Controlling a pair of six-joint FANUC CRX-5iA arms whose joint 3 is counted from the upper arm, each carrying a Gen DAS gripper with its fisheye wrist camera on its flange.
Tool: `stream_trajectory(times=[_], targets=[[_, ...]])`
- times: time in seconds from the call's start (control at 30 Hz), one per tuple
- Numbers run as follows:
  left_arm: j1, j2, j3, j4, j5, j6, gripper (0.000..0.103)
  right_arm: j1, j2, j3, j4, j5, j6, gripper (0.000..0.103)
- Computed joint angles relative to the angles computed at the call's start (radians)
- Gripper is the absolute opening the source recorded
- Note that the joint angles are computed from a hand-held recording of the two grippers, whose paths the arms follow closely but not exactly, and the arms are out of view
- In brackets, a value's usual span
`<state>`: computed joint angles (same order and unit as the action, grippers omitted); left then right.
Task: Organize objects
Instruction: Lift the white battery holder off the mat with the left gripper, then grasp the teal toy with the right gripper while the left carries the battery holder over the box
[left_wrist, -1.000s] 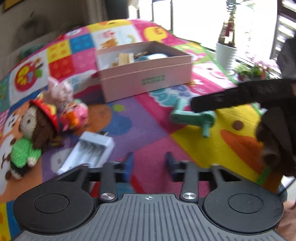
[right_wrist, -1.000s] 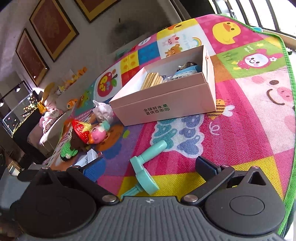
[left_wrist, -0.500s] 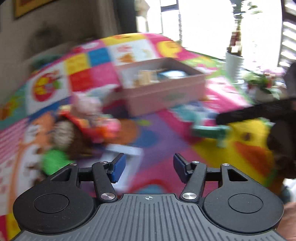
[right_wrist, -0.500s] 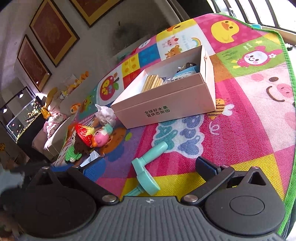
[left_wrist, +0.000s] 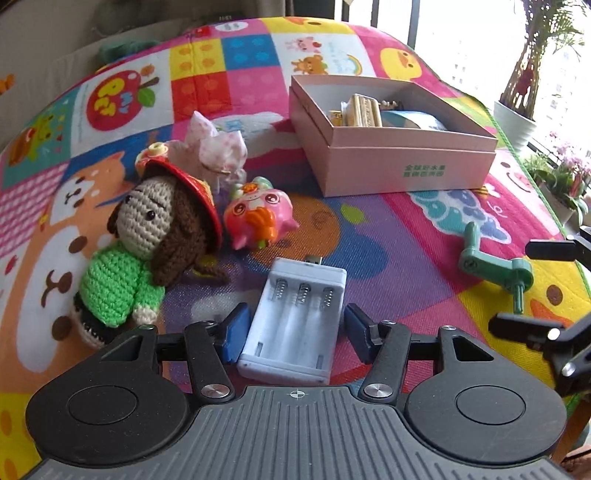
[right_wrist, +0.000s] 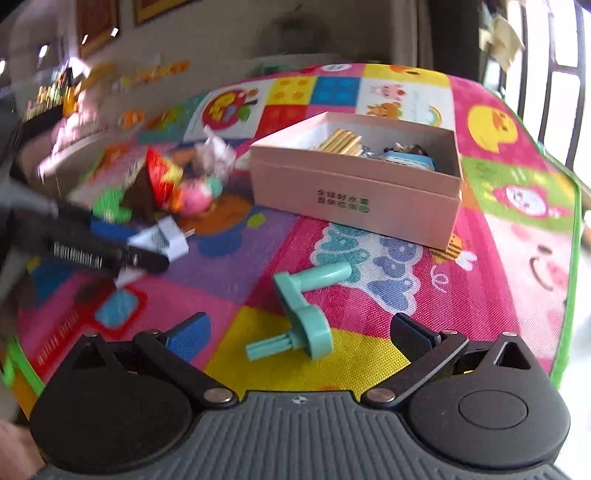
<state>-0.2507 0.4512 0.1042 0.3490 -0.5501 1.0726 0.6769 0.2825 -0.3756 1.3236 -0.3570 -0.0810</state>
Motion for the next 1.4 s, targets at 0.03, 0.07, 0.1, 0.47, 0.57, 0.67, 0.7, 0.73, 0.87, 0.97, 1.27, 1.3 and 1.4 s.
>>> stream_trajectory(times=[0.03,0.07,0.1,0.47,0.57,0.67,0.7,0.73,0.87,0.97,1.27,1.3,1.4], targets=[[0.000,-0.003,-0.006,0.005,0.006,-0.005,0.061,0.016,0.003,0.010,-0.046,-0.030,0.051,0.103],[-0.002,-0.003,-0.008,0.005,0.010,-0.004,0.061,0.029,0.007,0.021,-0.082,-0.064,0.092,0.102],[-0.002,-0.004,-0.011,0.008,0.014,-0.004,0.061,0.038,0.009,0.025,-0.093,-0.098,0.111,0.102],[-0.002,-0.014,-0.043,0.036,0.054,-0.010,0.061,0.020,-0.018,0.001,-0.041,-0.211,0.009,0.100],[-0.004,-0.019,-0.058,0.044,0.073,-0.013,0.060,0.020,0.002,0.018,-0.029,-0.164,-0.017,0.100],[-0.006,-0.026,-0.072,0.044,0.090,-0.014,0.060,0.035,0.045,0.060,-0.036,-0.176,-0.014,0.100],[-0.006,-0.027,-0.075,0.044,0.094,-0.013,0.060,0.039,0.059,0.076,-0.048,-0.188,-0.008,0.100],[-0.007,-0.029,-0.078,0.045,0.097,-0.012,0.060,0.044,0.071,0.097,-0.079,-0.199,0.010,0.097],[-0.010,-0.036,-0.096,0.051,0.123,-0.019,0.060,0.049,0.092,0.148,-0.193,-0.199,0.086,0.071],[-0.011,-0.043,-0.117,0.076,0.146,-0.043,0.058,0.050,0.086,0.135,-0.152,-0.196,0.085,0.071],[-0.025,-0.080,-0.177,0.347,0.156,-0.304,0.052,-0.033,-0.047,-0.016,0.194,-0.092,-0.190,0.071],[-0.036,-0.080,-0.171,0.393,0.174,-0.339,0.052,-0.045,-0.061,-0.028,0.241,-0.090,-0.231,0.071],[-0.062,-0.044,-0.097,0.488,0.199,-0.404,0.052,-0.082,-0.092,-0.058,0.366,-0.083,-0.349,0.071]])
